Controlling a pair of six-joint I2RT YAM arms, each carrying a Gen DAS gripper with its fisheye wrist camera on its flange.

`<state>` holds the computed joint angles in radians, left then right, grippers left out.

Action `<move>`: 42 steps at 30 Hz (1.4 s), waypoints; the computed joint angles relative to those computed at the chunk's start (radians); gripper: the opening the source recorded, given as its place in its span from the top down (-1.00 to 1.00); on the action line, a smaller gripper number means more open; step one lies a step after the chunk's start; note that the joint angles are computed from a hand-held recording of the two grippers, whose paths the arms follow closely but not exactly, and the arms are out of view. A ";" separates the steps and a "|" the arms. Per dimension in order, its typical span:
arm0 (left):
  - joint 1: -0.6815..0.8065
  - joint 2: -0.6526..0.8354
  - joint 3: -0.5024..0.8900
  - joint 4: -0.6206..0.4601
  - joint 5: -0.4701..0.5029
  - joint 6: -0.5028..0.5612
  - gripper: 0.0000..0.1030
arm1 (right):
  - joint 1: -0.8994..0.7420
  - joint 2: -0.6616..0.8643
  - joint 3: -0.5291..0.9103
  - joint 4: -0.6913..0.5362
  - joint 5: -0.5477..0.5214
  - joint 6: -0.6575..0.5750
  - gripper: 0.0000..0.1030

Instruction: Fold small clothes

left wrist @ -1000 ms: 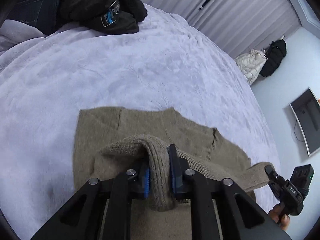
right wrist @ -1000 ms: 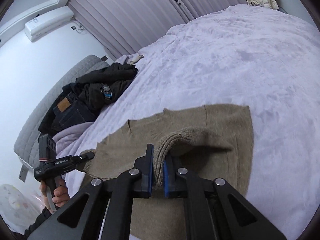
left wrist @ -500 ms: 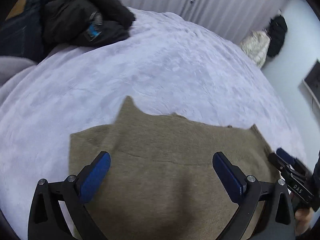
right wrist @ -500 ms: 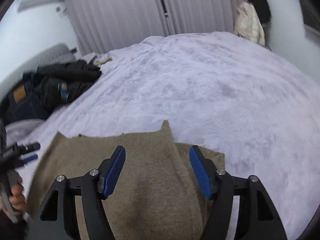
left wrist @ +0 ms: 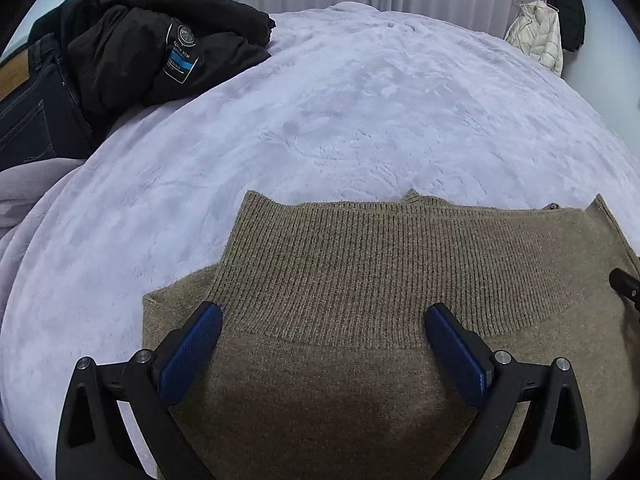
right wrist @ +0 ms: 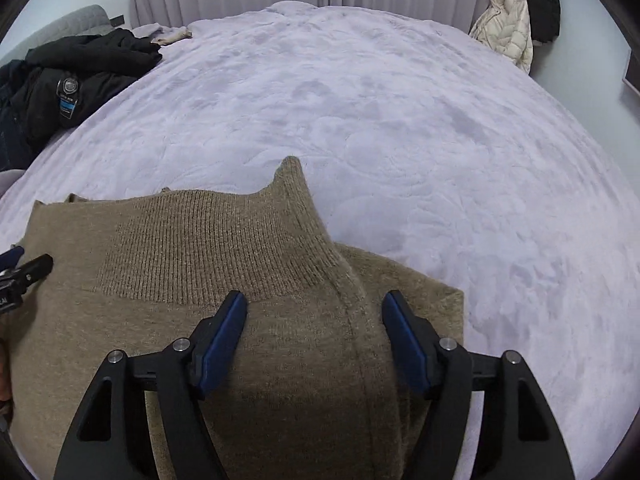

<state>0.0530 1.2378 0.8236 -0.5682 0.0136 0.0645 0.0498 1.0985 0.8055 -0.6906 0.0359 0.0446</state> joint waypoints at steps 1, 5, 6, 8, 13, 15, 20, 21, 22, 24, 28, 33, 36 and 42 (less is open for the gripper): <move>-0.012 -0.012 0.007 -0.017 -0.010 -0.004 -0.99 | 0.017 -0.012 0.013 -0.020 0.029 0.015 -0.44; -0.056 -0.040 0.040 -0.041 -0.019 -0.037 -0.99 | 0.170 -0.030 0.075 -0.049 0.135 0.029 -0.44; -0.063 -0.028 0.055 -0.047 -0.014 -0.048 -0.99 | 0.213 -0.010 0.099 -0.057 0.154 0.042 -0.44; -0.082 -0.005 0.077 -0.052 -0.019 -0.067 -0.99 | 0.283 0.050 0.141 -0.063 0.169 0.065 -0.44; -0.065 0.068 0.035 0.053 -0.091 -0.022 -1.00 | 0.304 0.217 0.171 -0.012 0.177 0.114 -0.45; 0.064 0.100 0.007 0.091 0.103 -0.026 -1.00 | 0.237 0.187 0.112 0.054 0.109 0.111 -0.49; 0.088 0.086 -0.029 0.135 0.126 -0.057 -1.00 | 0.141 0.078 0.020 0.096 0.065 0.136 -0.49; 0.070 0.087 -0.029 0.136 0.099 -0.058 -1.00 | 0.116 0.068 0.016 0.092 0.034 0.142 -0.49; 0.061 0.090 -0.027 0.136 0.086 -0.061 -1.00 | 0.110 0.057 0.019 0.083 0.031 0.155 -0.49; 0.062 0.097 -0.014 0.119 0.084 -0.071 -1.00 | 0.179 0.058 0.058 0.022 0.145 0.196 -0.50; -0.005 -0.034 0.021 -0.030 -0.016 -0.094 -1.00 | 0.395 -0.009 0.101 -0.106 0.281 0.227 -0.52; -0.088 -0.281 -0.090 -0.204 0.010 -0.076 -1.00 | 0.650 -0.086 0.055 -0.199 0.344 0.330 -0.53; 0.067 -0.363 -0.160 -0.217 0.060 0.045 -1.00 | 0.603 -0.150 -0.018 -0.231 0.353 0.341 -0.53; 0.548 -0.242 -0.064 -0.365 0.311 0.318 -1.00 | -0.029 -0.374 -0.082 -0.297 0.077 -0.003 -0.59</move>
<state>0.6007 0.9960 0.7593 -0.9330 0.3245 0.3822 0.0211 0.7243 0.7234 -0.9876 0.1125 0.0421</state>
